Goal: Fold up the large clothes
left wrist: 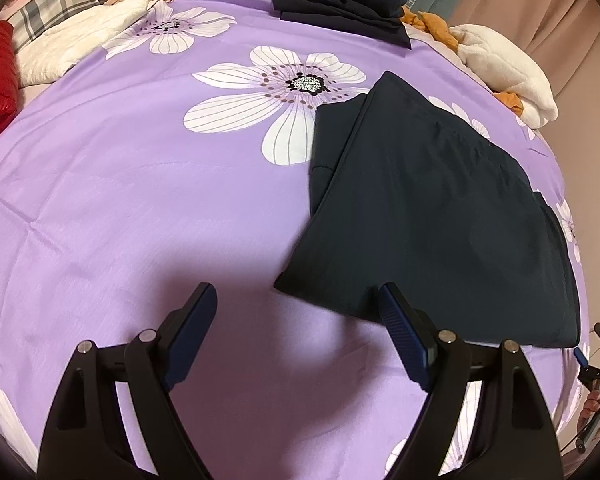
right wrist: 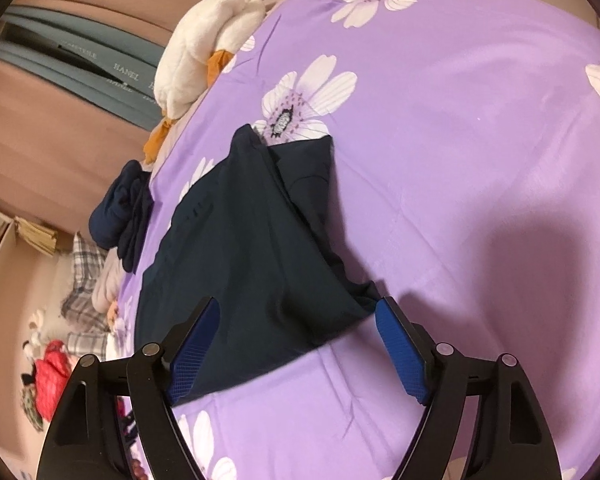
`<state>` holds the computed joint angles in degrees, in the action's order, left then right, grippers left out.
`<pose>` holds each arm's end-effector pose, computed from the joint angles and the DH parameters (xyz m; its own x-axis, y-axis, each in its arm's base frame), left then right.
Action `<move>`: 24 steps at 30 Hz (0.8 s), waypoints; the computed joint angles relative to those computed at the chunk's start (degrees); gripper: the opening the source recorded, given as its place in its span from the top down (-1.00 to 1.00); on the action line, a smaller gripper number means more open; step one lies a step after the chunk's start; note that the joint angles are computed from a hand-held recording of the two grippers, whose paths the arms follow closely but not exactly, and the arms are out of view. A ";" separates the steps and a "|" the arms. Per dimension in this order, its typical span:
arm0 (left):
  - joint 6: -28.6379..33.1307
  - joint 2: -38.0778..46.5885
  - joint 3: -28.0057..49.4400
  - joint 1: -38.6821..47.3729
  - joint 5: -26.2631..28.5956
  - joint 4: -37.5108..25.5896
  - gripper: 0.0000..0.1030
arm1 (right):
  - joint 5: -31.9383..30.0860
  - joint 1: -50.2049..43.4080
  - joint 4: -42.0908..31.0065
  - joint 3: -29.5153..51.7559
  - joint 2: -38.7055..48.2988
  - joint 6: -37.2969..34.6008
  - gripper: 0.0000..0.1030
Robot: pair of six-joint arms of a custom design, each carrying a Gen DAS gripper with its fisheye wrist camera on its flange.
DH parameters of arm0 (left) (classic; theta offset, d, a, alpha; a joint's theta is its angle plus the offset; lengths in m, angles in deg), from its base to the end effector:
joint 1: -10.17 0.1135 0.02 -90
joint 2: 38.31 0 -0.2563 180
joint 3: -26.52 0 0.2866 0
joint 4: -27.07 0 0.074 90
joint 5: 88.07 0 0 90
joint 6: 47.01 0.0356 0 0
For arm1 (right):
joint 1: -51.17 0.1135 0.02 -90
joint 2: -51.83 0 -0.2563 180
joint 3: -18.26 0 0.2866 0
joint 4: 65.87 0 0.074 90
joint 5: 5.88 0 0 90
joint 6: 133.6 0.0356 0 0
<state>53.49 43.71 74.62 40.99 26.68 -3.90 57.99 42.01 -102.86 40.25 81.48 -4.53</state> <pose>0.2372 0.1242 0.1111 -0.8216 -0.2974 -0.4863 -0.1658 0.9409 -0.2954 0.1572 -0.0095 0.1276 -0.6435 0.6769 -0.3573 0.3081 0.6564 0.6887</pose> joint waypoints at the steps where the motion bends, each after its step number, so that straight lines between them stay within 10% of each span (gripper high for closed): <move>1: 0.07 -0.04 0.07 0.28 0.46 -0.39 -0.61 | -0.25 -0.20 -0.15 -0.13 -0.11 0.07 -0.59; 16: 0.91 3.03 3.84 6.98 12.55 -12.57 -0.71 | -4.28 -0.76 0.52 -3.04 -2.41 3.11 -0.71; 24: -1.39 -6.07 1.29 0.14 9.31 -10.09 -0.71 | 14.52 15.84 -5.03 2.25 -8.83 2.70 -0.71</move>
